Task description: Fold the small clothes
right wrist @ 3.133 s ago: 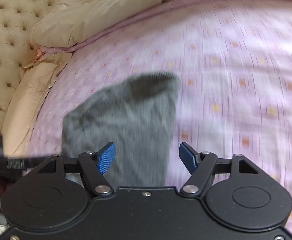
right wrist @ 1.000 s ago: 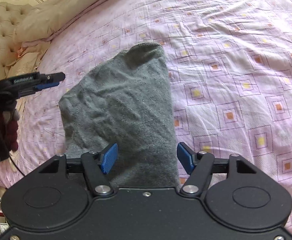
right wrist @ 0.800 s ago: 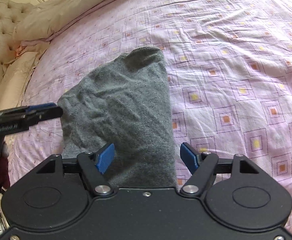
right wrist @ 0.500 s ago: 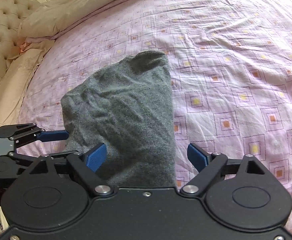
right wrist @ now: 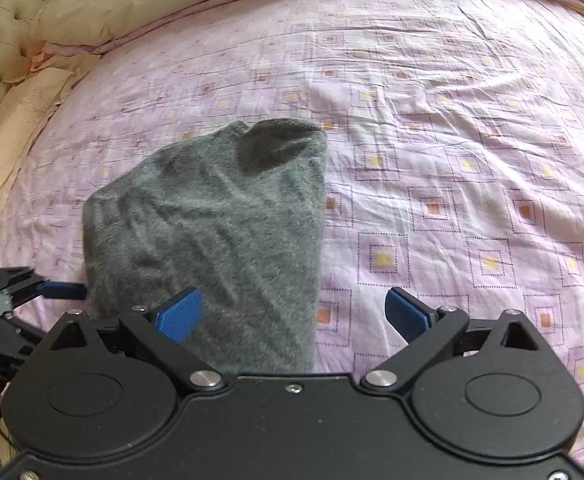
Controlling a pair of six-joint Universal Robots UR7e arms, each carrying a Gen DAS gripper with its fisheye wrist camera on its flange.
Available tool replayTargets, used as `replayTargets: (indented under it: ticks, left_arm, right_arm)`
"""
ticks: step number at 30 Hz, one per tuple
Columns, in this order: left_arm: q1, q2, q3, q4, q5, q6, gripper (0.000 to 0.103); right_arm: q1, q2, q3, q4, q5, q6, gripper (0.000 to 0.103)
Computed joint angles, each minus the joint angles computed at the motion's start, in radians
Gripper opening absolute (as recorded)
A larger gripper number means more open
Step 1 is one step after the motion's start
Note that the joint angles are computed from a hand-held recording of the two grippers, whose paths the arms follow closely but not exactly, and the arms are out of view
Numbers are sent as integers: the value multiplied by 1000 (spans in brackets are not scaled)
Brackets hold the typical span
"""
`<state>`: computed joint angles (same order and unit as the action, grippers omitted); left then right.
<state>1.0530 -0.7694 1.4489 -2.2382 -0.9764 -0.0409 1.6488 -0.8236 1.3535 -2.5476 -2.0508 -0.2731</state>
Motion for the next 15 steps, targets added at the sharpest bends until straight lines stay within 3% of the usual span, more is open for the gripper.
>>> replayTargets:
  ticks: [4, 8, 15]
  left_arm:
    - [3, -32, 41, -31, 20, -130, 89]
    - [2, -63, 80, -61, 58, -224, 89]
    - [0, -92, 110, -53, 119, -360, 89]
  right_arm:
    - [-11, 85, -100, 65, -70, 26, 102]
    - [-16, 118, -149, 116, -67, 34, 103]
    - [-12, 97, -126, 98, -49, 16, 103]
